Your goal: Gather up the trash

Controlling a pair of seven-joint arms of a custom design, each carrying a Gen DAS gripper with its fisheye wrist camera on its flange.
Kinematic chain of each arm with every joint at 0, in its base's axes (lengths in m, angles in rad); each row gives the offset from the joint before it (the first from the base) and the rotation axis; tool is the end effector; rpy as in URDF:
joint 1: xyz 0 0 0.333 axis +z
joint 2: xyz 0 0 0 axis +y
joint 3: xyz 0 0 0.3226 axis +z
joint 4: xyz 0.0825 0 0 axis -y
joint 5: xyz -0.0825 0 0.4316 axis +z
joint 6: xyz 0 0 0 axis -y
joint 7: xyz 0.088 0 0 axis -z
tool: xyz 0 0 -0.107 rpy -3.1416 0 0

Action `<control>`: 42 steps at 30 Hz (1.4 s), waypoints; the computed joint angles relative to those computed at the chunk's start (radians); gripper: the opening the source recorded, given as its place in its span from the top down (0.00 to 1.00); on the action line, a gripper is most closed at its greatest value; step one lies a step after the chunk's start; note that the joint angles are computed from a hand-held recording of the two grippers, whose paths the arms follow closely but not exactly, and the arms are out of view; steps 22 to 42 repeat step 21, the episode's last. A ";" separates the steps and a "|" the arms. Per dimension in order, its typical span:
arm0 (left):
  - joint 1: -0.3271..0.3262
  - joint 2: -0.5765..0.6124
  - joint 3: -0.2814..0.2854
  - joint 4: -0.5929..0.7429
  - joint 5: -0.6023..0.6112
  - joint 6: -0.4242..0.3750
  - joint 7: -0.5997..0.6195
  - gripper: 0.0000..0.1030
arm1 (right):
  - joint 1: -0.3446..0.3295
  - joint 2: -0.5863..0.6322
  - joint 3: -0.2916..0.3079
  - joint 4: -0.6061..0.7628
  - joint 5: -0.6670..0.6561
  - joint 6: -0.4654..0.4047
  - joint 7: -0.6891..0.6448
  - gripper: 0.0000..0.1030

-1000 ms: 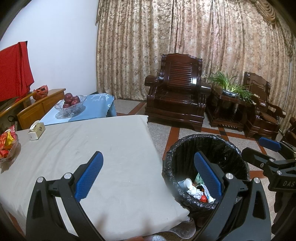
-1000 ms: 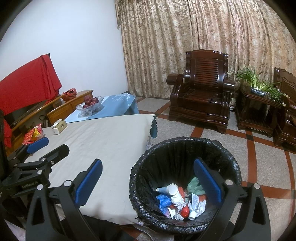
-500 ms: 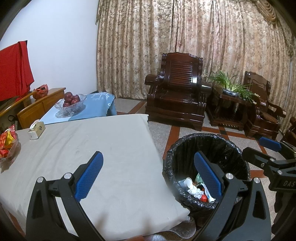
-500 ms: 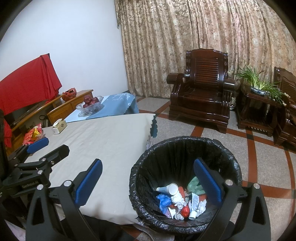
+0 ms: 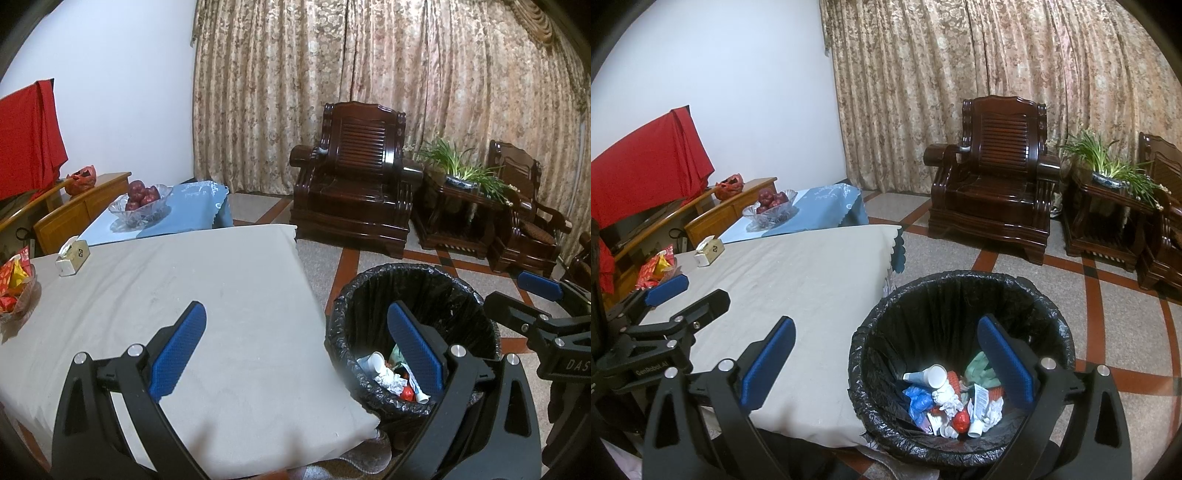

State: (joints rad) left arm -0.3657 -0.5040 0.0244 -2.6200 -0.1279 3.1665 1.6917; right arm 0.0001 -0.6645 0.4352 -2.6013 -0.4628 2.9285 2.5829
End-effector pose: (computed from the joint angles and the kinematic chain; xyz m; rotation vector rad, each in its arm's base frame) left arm 0.4419 -0.1438 0.5244 -1.3473 1.8830 -1.1053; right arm 0.3887 0.2311 0.5339 -1.4748 1.6595 -0.7618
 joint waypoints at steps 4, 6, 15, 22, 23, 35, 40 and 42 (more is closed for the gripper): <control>-0.009 0.000 0.013 0.002 -0.002 -0.003 0.007 0.07 | 0.002 0.002 0.000 0.002 0.000 -0.002 0.002 0.06; -0.002 0.001 0.007 0.004 -0.002 -0.004 0.005 0.07 | 0.003 0.001 -0.003 0.002 0.000 -0.002 0.000 0.06; -0.006 -0.011 0.021 -0.004 -0.009 -0.010 0.022 0.07 | 0.004 0.001 0.004 0.005 -0.004 -0.012 0.013 0.06; -0.012 -0.016 0.032 -0.010 -0.013 -0.003 0.033 0.07 | -0.001 -0.022 0.023 -0.015 -0.012 -0.006 0.047 0.06; -0.012 -0.016 0.032 -0.010 -0.013 -0.003 0.033 0.07 | -0.001 -0.022 0.023 -0.015 -0.012 -0.006 0.047 0.06; -0.012 -0.016 0.032 -0.010 -0.013 -0.003 0.033 0.07 | -0.001 -0.022 0.023 -0.015 -0.012 -0.006 0.047 0.06; -0.012 -0.016 0.032 -0.010 -0.013 -0.003 0.033 0.07 | -0.001 -0.022 0.023 -0.015 -0.012 -0.006 0.047 0.06; -0.012 -0.016 0.032 -0.010 -0.013 -0.003 0.033 0.07 | -0.001 -0.022 0.023 -0.015 -0.012 -0.006 0.047 0.06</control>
